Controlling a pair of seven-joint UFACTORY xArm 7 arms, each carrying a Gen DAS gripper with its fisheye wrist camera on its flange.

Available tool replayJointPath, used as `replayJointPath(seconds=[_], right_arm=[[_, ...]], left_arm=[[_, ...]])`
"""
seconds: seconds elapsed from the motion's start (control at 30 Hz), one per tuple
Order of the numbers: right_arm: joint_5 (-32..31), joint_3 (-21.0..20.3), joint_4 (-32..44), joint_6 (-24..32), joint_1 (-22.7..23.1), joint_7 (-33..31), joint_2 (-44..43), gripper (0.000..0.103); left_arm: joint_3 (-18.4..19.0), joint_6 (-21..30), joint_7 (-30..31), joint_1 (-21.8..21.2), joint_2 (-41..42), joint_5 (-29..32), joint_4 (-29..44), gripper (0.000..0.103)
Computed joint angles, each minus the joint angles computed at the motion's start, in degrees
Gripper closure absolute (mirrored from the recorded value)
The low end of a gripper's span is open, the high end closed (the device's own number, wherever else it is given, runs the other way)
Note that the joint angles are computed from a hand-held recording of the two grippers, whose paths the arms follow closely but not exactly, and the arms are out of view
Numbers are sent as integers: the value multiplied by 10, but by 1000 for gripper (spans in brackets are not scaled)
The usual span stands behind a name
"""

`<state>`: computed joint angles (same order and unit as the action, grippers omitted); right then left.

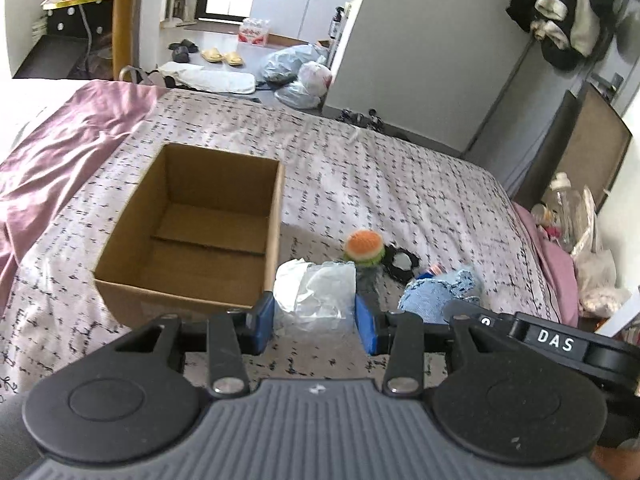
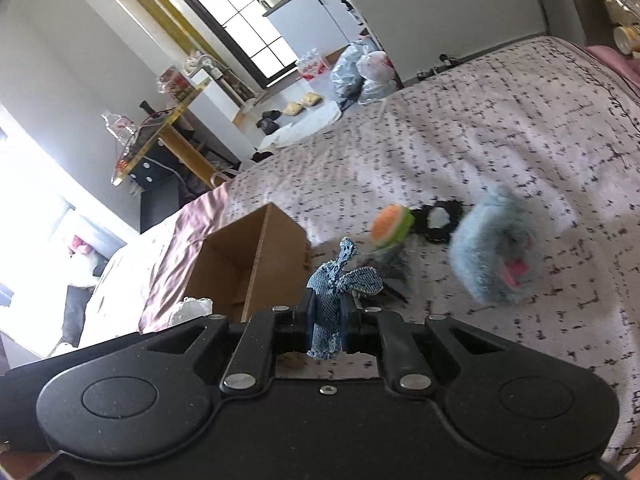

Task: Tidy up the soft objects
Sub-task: 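Carry both held items over the cardboard box and open the left gripper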

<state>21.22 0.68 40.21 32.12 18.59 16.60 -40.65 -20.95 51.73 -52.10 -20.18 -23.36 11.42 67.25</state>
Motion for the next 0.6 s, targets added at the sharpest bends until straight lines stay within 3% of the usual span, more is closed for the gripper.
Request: replayJointPath(seconds=[0.6], right_arm=[[4, 39, 82, -38, 36, 28, 111, 90]], left_arm=[[54, -13, 43, 53, -58, -26, -73, 61]])
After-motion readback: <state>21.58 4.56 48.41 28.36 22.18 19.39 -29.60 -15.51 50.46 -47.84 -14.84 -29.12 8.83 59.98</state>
